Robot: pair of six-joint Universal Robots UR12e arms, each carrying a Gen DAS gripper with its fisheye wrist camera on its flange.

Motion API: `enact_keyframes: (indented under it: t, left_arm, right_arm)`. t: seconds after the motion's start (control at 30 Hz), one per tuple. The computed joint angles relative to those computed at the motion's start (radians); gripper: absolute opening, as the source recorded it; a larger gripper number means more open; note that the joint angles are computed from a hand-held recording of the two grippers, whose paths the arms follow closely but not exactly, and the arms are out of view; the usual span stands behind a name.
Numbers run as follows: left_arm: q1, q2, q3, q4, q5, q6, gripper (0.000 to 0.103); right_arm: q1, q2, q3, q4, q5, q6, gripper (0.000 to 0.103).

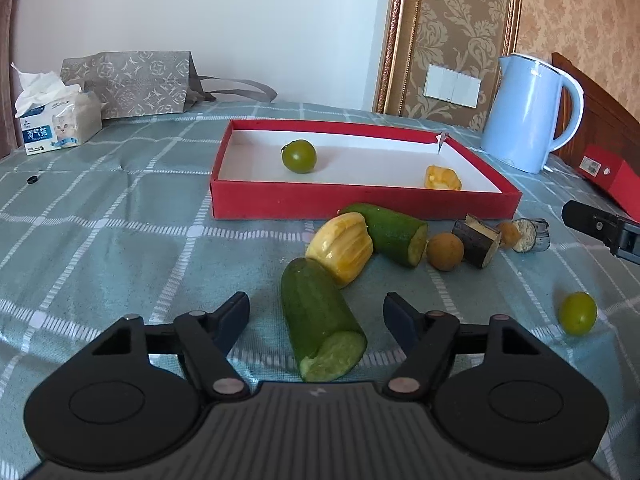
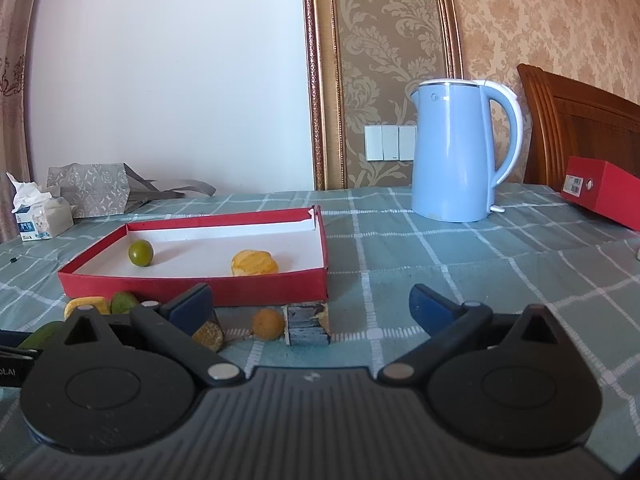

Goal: Organize fruits
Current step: 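Move the left tool to the cucumber chunk and close on it, then grasp the large green lime with the right gripper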

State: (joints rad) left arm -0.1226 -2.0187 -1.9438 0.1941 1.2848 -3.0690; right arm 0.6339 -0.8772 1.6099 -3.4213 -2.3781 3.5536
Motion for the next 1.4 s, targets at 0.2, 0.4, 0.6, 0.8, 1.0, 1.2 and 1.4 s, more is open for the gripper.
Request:
enact_keyframes:
  t: [0.2, 0.4, 0.6, 0.8, 1.0, 1.2, 1.4]
  left_arm:
    - [-0.009, 0.000, 0.008, -0.031, -0.002, 0.055, 0.088]
    - [-0.030, 0.001, 0.014, -0.053, 0.055, 0.118, 0.092]
    - [-0.028, 0.001, 0.013, -0.050, 0.053, 0.117, 0.090]
    - [-0.027, -0.002, 0.009, -0.009, 0.079, 0.097, 0.050]
    - [-0.020, -0.002, 0.009, -0.012, 0.059, 0.109, 0.049]
    - [-0.015, -0.002, 0.008, -0.008, 0.049, 0.094, 0.042]
    - [-0.011, -0.002, 0.008, -0.008, 0.039, 0.085, 0.043]
  right_arm:
    - [0.003, -0.006, 0.008, -0.005, -0.022, 0.022, 0.103]
    - [0.010, -0.036, 0.044, 0.078, -0.075, 0.099, 0.103]
    - [0.000, -0.088, 0.112, 0.150, 0.022, 0.194, 0.096]
    - [0.015, -0.083, 0.112, 0.136, 0.066, 0.097, 0.092]
    - [0.019, -0.074, 0.087, 0.132, 0.147, -0.052, 0.068]
    - [0.013, -0.082, 0.074, 0.232, 0.205, -0.049, 0.059]
    - [0.004, -0.087, 0.073, 0.276, 0.229, -0.007, 0.059]
